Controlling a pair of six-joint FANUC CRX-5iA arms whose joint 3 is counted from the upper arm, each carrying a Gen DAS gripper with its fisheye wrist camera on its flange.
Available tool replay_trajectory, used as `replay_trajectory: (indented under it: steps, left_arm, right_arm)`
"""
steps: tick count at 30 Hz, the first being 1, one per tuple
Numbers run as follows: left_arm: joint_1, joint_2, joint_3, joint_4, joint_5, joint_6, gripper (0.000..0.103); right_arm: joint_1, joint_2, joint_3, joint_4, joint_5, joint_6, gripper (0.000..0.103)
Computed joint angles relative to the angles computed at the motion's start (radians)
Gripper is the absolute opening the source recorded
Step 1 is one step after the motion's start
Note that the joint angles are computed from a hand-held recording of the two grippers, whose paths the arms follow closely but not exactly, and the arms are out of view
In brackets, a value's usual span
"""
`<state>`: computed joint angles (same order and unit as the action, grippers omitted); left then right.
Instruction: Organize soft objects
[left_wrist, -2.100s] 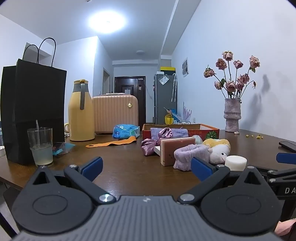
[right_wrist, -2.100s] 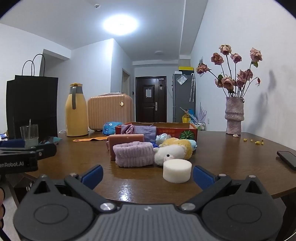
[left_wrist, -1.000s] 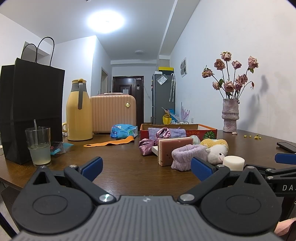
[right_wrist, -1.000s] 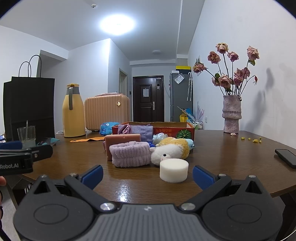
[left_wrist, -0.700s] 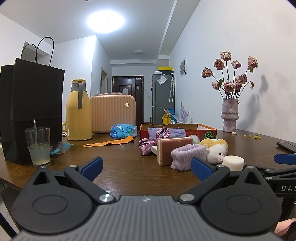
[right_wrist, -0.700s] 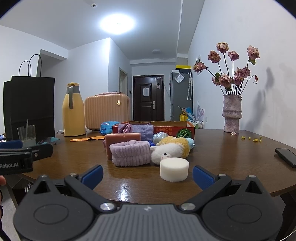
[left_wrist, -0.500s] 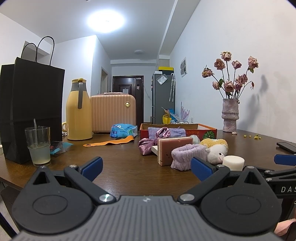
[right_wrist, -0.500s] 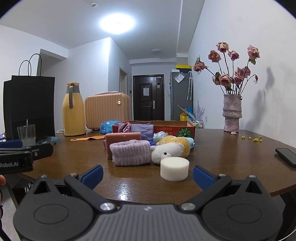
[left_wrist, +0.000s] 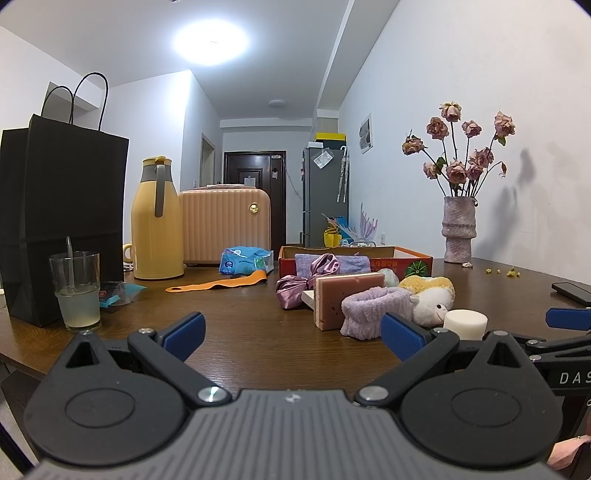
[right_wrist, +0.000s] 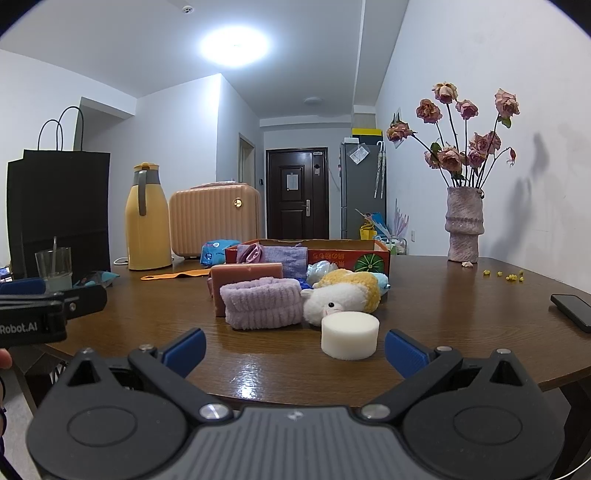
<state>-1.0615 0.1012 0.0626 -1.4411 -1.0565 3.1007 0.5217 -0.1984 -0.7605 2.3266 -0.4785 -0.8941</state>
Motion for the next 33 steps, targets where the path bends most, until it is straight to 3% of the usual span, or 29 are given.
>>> replay_trajectory:
  steps: [25,31,33]
  left_arm:
    - [0.020,0.002,-0.005,0.024,0.026,-0.007,0.103]
    - [0.121,0.030,0.051,0.125,0.168,-0.097,0.103]
    - [0.166,0.047,0.084,0.173,0.223,-0.133,0.103]
  right_arm:
    - [-0.011,0.002,0.003,0.008,0.017,-0.013,0.103]
    - [-0.116,0.034,0.079,0.175,0.167,-0.160,0.103]
    - [-0.181,0.057,0.151,0.359,0.265,-0.313,0.100]
